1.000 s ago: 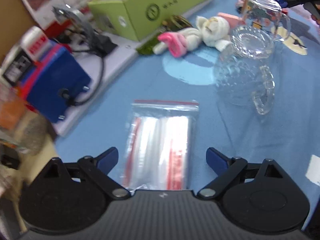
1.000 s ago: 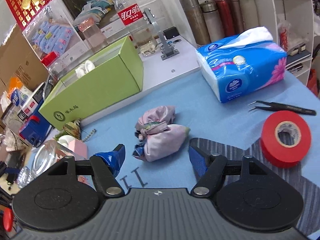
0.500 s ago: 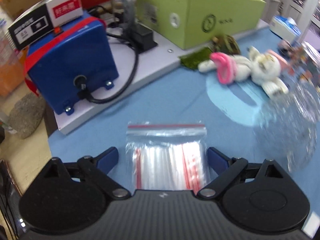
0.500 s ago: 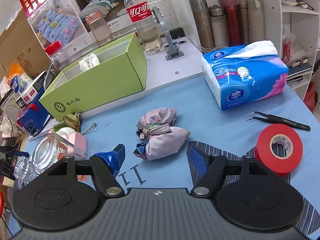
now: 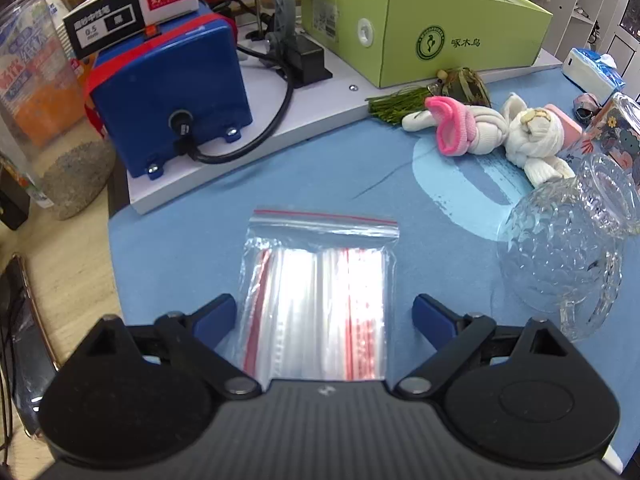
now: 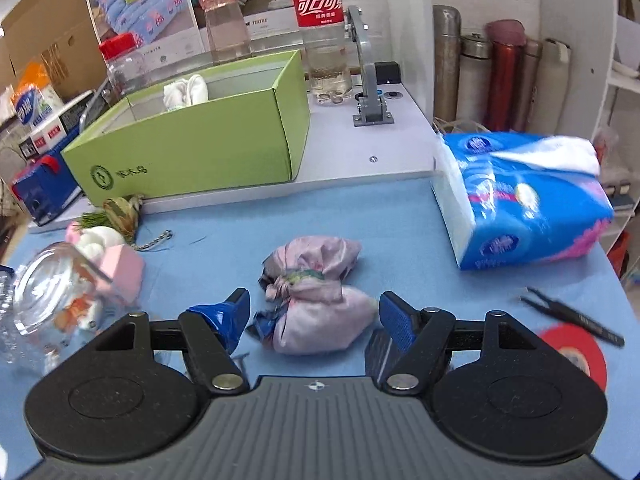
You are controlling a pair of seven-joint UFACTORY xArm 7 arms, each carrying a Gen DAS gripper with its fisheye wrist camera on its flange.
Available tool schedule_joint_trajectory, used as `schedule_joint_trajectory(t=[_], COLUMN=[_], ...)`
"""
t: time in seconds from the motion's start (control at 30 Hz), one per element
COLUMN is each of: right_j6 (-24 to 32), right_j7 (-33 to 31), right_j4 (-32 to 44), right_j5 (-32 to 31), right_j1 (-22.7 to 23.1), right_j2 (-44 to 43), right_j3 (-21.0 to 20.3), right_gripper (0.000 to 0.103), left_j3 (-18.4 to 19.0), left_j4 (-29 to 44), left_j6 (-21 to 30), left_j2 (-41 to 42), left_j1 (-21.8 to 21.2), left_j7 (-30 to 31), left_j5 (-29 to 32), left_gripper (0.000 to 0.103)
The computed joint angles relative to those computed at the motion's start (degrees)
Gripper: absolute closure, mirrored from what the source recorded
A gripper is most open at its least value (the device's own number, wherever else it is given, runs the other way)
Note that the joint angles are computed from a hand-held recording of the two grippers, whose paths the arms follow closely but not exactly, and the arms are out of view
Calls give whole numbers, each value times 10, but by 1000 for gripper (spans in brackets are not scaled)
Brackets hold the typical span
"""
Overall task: Organize soft objects
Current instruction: 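Close the right gripper on the lilac bundle while the left grasps the clear zip bag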
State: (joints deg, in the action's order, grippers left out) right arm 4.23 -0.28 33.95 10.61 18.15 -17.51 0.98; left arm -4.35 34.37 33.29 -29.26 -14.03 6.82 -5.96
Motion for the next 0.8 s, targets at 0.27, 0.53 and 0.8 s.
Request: schedule_joint_trajectory(t=[0.27, 0.53, 0.8], right_j6=[-18, -140, -125], right_j7=[87, 133, 93], right_j4=[40, -12, -5], right_j5=[-151, -188, -154], right_j1=[-97, -253, -174], right_j2=[75, 72, 74], right_j3=[82, 226, 153], right_gripper=[43, 39, 45], left_j3=[3, -8, -45], left_j4=[-32, -32, -18], left_j6=[-6, -10, 22], left_j2=[-39, -40, -57], left_j1=[-7, 3, 23], left_j7=[0, -28, -133], left_j5=[0, 6, 47], left_gripper=[9, 9, 57])
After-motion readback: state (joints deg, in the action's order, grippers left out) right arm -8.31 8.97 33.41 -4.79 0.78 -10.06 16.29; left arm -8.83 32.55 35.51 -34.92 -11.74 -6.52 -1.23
